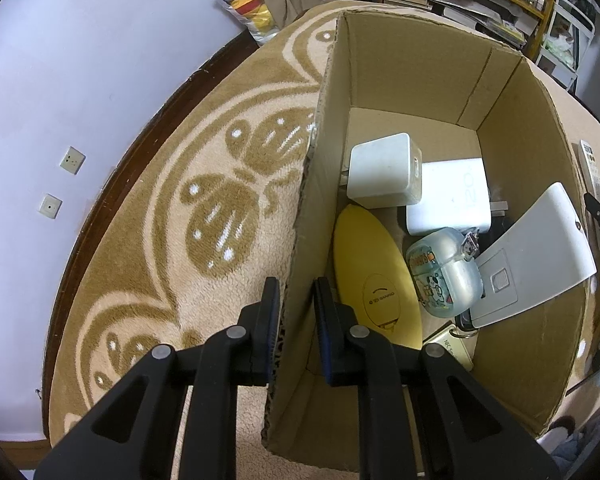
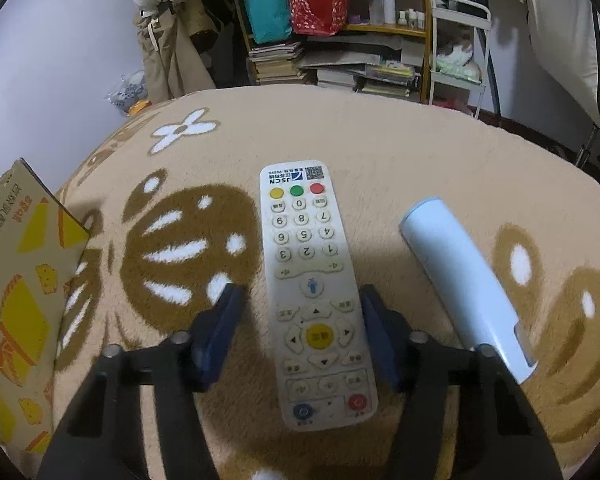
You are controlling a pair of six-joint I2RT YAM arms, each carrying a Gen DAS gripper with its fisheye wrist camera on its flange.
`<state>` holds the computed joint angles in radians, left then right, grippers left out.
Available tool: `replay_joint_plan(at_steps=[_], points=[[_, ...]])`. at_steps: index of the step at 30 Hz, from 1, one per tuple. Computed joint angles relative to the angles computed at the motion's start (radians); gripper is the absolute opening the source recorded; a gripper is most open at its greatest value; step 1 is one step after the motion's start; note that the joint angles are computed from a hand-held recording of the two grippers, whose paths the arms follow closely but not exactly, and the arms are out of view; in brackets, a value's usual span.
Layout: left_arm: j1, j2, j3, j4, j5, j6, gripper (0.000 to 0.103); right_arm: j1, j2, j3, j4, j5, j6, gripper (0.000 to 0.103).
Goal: Organize rigid objects
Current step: 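Move the right tool to the white TV remote and close on it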
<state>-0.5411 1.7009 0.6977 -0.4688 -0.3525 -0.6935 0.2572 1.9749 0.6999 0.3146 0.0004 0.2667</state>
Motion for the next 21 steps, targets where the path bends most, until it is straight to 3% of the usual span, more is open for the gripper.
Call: replay_joint_plan(at_steps=[1,6,9,19,20,21], points=[[-0.001,0.0,0.001,-0.002,-0.002,0.001,0.016,0.001,-0.003,-0.004,0.001,0.002,0.0,0.044],[-0.003,0.003,0.006,-0.006,0.0,0.0,0.016,0.005,-0.029,-0.022,-0.009,0.005,0.01,0.044],[0.0,-0.002,0.004,-0.004,0.004,0.001,0.016,0.011,-0.068,-0.076,0.049,-0.04,0.037,0.044],[0.008,-0.008,0.0,0.0,0.01,0.007,0.016,0.142,-0.215,-0.103,0.006,0.038,0.16,0.042],[0.008,-0.008,0.0,-0.001,0.01,0.007,0.016,0.158,-0.231,-0.102,0.001,0.059,0.162,0.023],[0.008,-0.008,0.0,-0.001,0.01,0.007,0.016,0.169,-0.251,-0.1,-0.01,0.065,0.162,0.017]])
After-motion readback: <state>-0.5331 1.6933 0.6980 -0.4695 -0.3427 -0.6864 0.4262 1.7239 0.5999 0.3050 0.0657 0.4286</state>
